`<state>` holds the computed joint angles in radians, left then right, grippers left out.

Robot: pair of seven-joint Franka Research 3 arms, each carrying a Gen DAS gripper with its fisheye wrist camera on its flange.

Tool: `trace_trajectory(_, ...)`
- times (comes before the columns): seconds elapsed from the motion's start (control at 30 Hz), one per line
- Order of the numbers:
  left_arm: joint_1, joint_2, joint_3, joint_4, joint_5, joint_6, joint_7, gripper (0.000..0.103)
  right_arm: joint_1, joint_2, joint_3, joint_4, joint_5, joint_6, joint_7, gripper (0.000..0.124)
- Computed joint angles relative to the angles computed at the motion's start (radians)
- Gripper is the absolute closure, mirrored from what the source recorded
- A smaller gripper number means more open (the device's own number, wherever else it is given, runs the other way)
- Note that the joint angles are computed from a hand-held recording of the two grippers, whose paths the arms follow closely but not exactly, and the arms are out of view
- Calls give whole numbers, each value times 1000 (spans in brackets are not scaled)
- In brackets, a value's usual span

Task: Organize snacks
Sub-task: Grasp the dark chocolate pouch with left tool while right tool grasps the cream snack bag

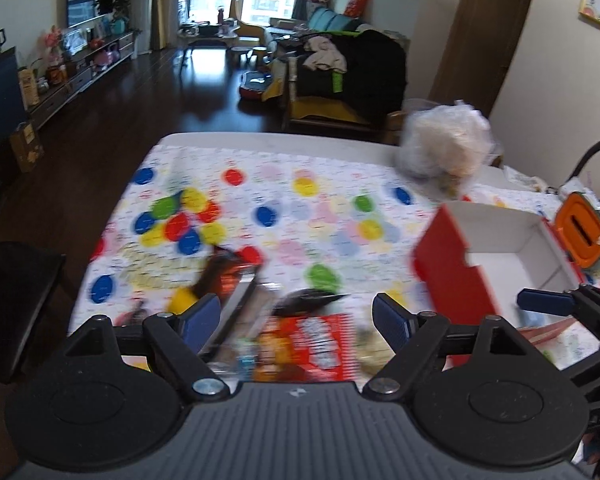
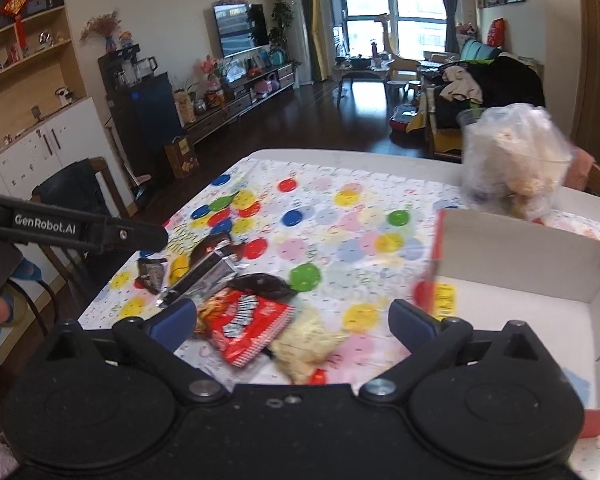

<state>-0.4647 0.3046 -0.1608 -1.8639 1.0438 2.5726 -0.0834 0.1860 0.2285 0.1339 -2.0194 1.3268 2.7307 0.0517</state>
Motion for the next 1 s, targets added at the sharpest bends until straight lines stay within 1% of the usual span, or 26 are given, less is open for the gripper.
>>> trace_trajectory(0.17, 71, -64, 13, -134, -37, 89, 0, 20, 55, 58, 25, 24, -96, 105, 38, 21)
trace_trajectory(0.23, 90, -79, 16, -167, -41, 101, -6, 20, 71, 85, 30, 31, -154, 153, 99, 21)
trace_trajectory(0.33, 117, -91, 23, -212, -34, 130, -33, 20, 95, 128, 18, 48, -265, 199, 282, 21)
trace_trajectory(0.43, 144, -86, 28, -240, -44, 159, -40, 20, 132, 170, -22, 72, -376, 222, 513, 21)
trace_trajectory(0.53, 167, -68, 35, -250, -67, 190, -28, 20, 205, 215, -101, 99, -516, 244, 758, 22)
trace_trajectory(0.57, 169, -60, 41, -249, -65, 192, -29, 20, 228, 228, -129, 106, -556, 247, 831, 22)
trace_trajectory(0.63, 174, -37, 49, -237, -74, 187, -17, 20, 269, 258, -183, 133, -628, 228, 971, 24)
trace_trajectory(0.7, 180, -11, 54, -221, -99, 179, 6, 20, 280, 280, -205, 154, -674, 205, 1062, 27)
trace_trajectory(0.8, 190, 22, 64, -206, -138, 195, 45, 20, 311, 310, -249, 179, -753, 181, 1195, 31)
trace_trajectory(0.87, 186, 40, 72, -195, -152, 192, 69, 20, 315, 323, -258, 191, -788, 169, 1260, 33)
trace_trajectory(0.93, 185, 58, 74, -184, -179, 183, 101, 20, 317, 332, -264, 198, -823, 159, 1315, 37)
trace_trajectory(1.0, 186, 73, 76, -177, -206, 184, 126, 20, 312, 342, -261, 210, -853, 151, 1359, 40)
